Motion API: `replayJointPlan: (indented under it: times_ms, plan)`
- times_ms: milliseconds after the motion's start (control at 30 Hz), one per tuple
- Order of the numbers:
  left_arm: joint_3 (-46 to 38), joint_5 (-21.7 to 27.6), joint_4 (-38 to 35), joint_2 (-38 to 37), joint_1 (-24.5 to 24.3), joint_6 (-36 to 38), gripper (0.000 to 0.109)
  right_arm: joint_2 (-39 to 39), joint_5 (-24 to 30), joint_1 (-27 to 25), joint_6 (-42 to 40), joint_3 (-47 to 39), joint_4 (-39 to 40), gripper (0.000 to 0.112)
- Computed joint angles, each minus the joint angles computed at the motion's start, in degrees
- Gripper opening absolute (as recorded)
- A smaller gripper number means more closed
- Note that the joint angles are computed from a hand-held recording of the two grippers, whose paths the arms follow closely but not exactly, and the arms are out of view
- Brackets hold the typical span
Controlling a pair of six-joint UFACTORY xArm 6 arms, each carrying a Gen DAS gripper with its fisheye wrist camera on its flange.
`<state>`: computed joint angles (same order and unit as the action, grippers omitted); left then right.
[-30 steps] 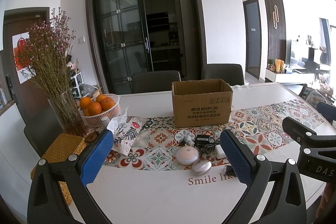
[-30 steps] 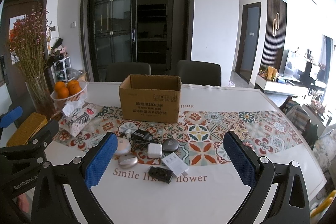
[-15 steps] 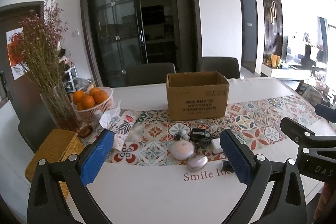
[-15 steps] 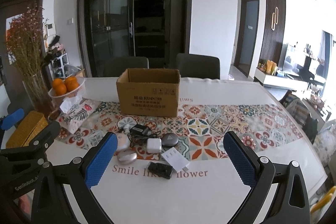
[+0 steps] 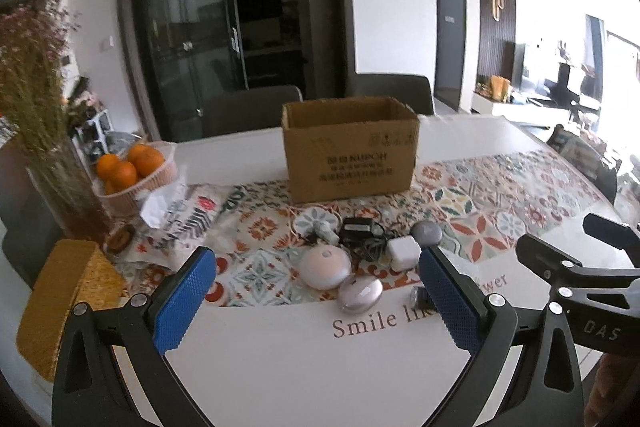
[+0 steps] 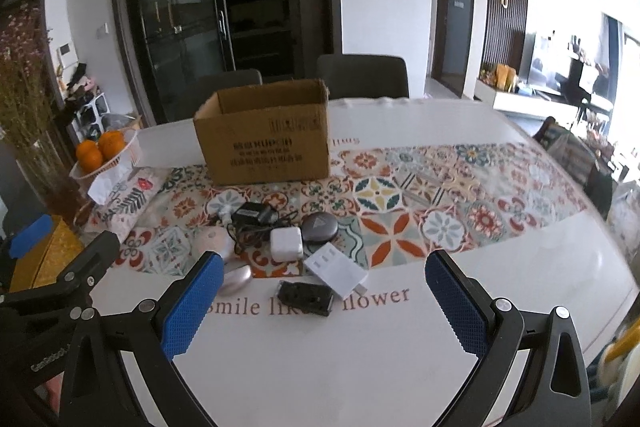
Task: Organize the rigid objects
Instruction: 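Move left tool toward silver oval device while right tool approaches black rectangular device, then close left tool on silver oval device while right tool grips black rectangular device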
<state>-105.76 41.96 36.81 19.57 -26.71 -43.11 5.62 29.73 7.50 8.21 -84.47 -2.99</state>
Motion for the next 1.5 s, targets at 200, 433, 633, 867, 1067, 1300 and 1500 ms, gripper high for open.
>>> replayJointPlan:
  times_ms: [200, 433, 633, 867, 1067, 1300, 1500]
  plan:
    - [1.2, -4.0, -3.6, 2.3, 2.0, 8.1, 0.103, 2.3, 0.3, 0.7, 6.1, 0.3, -2.8, 0.102]
    - [2.1, -6.8, -12.0, 5.1, 3.6, 20.2, 0.098, 5.3, 0.4, 2.0, 10.3, 0.3, -4.5, 0.102]
    - [0.9, -8.0, -17.3, 8.7, 4.9, 27.2, 0.094, 9.1, -0.8, 2.7, 11.9, -1.1, -4.3, 0.101]
    - [-0.4, -8.1, -26.7, 12.2, 5.7, 37.0, 0.085, 13.5, -0.4, 2.7, 13.9, -3.5, -2.8, 0.101]
    - [-2.0, -9.1, -33.6, 14.8, 6.1, 44.6, 0.079, 16.2, -0.9, 2.9, 15.1, -4.6, -2.3, 0.100]
    - [-5.3, -8.5, -38.3, 18.0, 5.8, 50.8, 0.073, 18.4, 0.4, 2.7, 14.1, -6.4, -0.9, 0.099]
    - [-7.9, -7.5, -41.6, 20.1, 6.0, 53.2, 0.067, 20.0, 1.0, 3.0, 12.4, -7.9, 0.7, 0.096]
